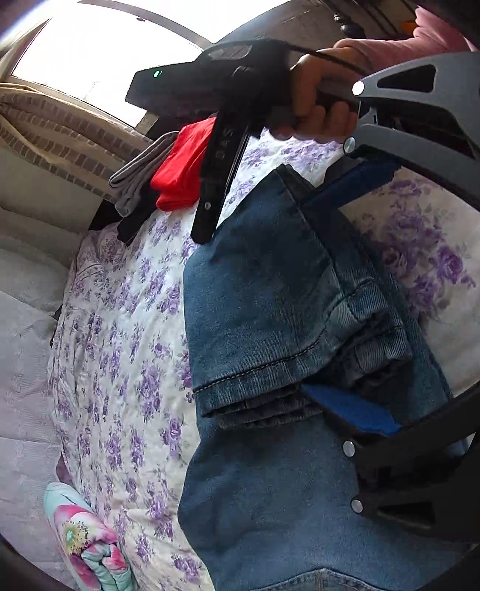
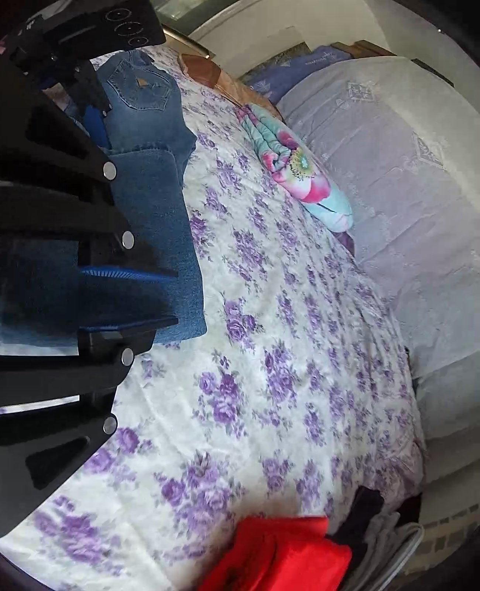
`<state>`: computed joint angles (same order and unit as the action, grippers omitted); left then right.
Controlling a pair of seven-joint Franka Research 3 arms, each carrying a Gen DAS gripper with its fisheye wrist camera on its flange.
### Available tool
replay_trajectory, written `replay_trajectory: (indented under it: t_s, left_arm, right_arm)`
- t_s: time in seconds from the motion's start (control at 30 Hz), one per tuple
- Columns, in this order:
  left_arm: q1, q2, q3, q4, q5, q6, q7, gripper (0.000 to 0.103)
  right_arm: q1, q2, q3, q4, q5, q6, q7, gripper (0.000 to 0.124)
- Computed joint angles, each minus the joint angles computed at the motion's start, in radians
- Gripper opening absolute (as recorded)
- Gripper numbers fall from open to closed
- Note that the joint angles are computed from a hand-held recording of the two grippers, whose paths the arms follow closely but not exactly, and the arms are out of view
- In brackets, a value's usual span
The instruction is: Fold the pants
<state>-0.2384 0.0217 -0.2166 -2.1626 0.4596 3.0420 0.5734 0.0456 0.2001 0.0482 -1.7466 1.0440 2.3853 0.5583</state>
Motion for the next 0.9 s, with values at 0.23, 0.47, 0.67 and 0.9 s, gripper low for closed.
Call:
replay_trajectory:
  t_s: [0.23, 0.47, 0.67, 0.9]
  left_arm:
    - [0.022, -0.035, -0.029, -0.03, 0.235, -0.081, -0.155, 0.094]
    - [0.098, -0.181, -0.068, -0.17, 0.268, 0.05, -0.261, 0.094]
    - [0.201, -0.45, -0.13, -0.362, 0.31, -0.004, -0.438, 0.094]
    - [0.22, -0.807, -0.069, -0.614, 0.156, -0.055, -0.454, 0.098]
  right_arm:
    - [0.043, -0.187, -0.013, -0.307, 0.15, 0.138, -0.356, 0.04]
    - [0.099, -0.267, -0.054, -0.325, 0.159, 0.037, -0.37, 0.045]
    - [0.182, -0.298, -0.003, -0.428, 0.024, 0.278, -0.434, 0.054]
    - [0.248, -0.425, -0.053, -0.495, 0.119, 0.194, -0.502, 0.071]
